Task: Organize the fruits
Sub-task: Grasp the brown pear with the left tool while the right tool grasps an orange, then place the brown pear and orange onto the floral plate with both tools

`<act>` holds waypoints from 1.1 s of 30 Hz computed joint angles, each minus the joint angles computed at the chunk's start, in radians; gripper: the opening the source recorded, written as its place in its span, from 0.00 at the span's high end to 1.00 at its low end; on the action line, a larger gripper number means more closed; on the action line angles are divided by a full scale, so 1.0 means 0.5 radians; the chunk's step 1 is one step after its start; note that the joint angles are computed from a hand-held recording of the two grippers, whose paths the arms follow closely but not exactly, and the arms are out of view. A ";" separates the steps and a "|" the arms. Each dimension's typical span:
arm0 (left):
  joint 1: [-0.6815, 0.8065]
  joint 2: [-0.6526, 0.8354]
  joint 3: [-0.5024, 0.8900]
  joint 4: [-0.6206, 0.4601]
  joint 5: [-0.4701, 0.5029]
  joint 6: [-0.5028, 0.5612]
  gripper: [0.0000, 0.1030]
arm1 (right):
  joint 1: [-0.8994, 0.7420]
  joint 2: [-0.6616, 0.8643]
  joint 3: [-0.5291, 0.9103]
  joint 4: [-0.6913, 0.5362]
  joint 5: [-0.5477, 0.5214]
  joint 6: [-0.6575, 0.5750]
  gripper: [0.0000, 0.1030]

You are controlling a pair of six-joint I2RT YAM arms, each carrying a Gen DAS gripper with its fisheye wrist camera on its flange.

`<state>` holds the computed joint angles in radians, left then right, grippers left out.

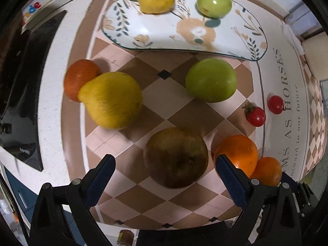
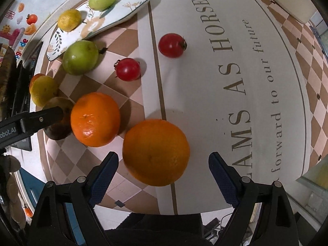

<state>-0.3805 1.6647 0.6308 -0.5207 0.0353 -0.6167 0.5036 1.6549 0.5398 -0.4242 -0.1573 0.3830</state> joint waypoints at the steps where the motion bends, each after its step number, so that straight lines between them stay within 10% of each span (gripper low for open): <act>1: -0.003 0.012 -0.003 0.021 0.004 0.004 0.12 | -0.001 0.013 -0.005 0.015 -0.003 0.003 0.16; 5: 0.029 0.029 -0.048 0.134 0.103 0.012 0.35 | -0.034 0.048 -0.011 0.059 -0.027 -0.021 0.18; 22: -0.035 0.066 -0.199 0.310 0.055 -0.060 0.37 | 0.036 0.136 0.035 0.174 -0.055 -0.016 0.35; 33: 0.324 -0.740 0.101 -0.383 0.121 0.272 0.37 | -0.202 -0.226 0.385 -0.287 -0.281 -0.147 0.35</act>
<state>-0.2184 1.2946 0.6814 -0.7122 0.0959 -0.4809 0.4026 1.5418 0.7320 -0.5677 -0.2980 0.3095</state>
